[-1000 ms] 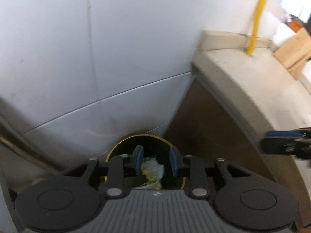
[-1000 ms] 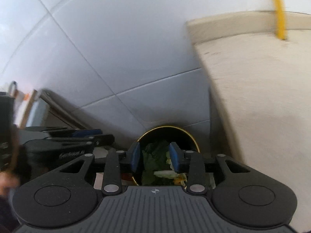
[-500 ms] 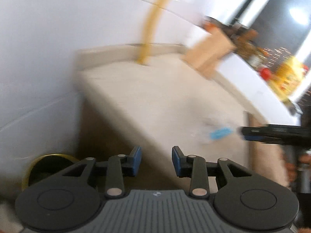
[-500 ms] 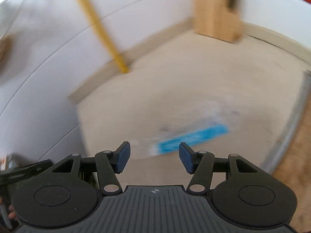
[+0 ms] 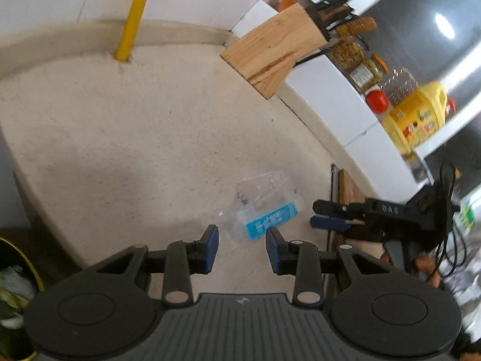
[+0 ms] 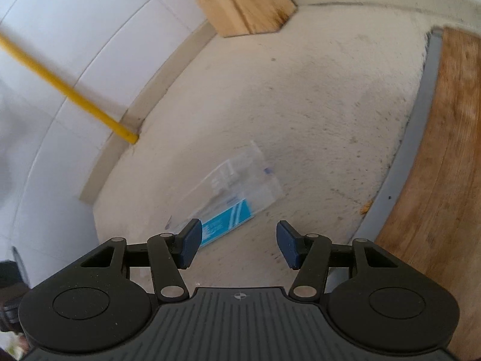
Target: Collect trash
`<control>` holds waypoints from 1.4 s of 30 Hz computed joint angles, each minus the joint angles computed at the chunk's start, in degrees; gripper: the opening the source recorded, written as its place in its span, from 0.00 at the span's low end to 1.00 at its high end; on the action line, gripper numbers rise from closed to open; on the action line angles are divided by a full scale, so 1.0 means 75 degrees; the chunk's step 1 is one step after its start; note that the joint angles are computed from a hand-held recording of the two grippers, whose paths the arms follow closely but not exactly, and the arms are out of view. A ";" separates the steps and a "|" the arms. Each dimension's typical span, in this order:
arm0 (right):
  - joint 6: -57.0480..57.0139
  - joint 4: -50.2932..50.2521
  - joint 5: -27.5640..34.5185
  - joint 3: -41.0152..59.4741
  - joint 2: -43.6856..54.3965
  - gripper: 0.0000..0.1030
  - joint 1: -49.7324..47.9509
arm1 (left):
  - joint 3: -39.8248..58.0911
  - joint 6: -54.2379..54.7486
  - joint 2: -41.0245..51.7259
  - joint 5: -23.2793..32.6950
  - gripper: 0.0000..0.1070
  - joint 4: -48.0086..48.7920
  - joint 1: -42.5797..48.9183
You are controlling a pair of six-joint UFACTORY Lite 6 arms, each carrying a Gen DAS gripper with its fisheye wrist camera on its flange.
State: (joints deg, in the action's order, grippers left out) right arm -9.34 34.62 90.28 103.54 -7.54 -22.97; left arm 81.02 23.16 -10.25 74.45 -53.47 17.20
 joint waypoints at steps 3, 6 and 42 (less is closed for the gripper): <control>-0.0262 0.0835 0.0468 0.0255 0.0489 0.58 -0.0745 | -0.0098 -0.0076 0.0327 -0.0087 0.27 -0.0387 0.0008; -0.0447 0.1161 0.0618 0.0489 0.0896 0.56 -0.1057 | -0.0066 -0.0229 0.0546 -0.0405 0.27 -0.0429 -0.0250; 0.1176 0.0989 0.0751 0.3337 0.3662 0.63 0.2410 | 0.1109 0.0236 0.1927 -0.0864 0.30 -0.0118 -0.2114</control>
